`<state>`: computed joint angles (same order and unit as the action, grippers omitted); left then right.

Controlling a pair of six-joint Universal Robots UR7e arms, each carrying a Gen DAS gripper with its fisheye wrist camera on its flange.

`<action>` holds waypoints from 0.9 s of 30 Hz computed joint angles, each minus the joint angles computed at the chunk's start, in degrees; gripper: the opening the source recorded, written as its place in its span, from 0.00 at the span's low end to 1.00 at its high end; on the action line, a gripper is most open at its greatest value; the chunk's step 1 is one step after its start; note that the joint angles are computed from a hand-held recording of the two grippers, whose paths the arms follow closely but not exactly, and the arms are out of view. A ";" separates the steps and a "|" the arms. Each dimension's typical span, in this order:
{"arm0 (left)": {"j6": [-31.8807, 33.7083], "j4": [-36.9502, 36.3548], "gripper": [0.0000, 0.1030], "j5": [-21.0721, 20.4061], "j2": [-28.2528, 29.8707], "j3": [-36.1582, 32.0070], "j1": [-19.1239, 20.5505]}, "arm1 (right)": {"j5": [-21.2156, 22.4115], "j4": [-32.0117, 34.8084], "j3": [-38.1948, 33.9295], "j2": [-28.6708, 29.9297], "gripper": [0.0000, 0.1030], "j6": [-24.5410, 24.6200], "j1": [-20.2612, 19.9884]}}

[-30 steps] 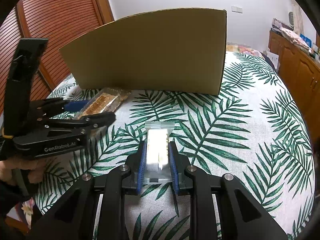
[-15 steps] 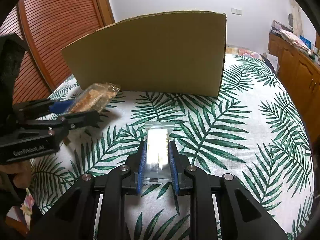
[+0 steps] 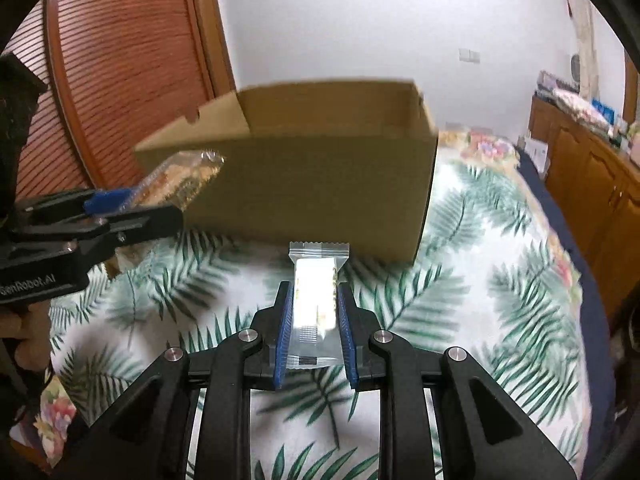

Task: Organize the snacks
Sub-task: 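Carry the granola pack and white bar over the box with both tools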

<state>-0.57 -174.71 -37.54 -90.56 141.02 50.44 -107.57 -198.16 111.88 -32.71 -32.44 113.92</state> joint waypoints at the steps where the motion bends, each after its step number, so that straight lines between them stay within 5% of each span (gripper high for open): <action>1: 0.49 -0.74 0.44 0.04 0.39 -0.33 0.07 | 0.12 0.12 -0.47 -0.23 0.19 -0.23 0.37; 10: 6.10 -2.28 0.44 1.05 0.58 -4.47 1.12 | 0.59 3.10 -6.62 0.01 0.19 -1.78 2.82; 27: 13.72 -2.49 0.45 -2.48 8.03 -18.62 9.50 | -0.15 10.54 -20.05 5.93 0.19 -3.58 3.88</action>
<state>13.16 -177.20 -40.02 -82.53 122.41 59.94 -107.71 -187.62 91.83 -26.79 -36.01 117.80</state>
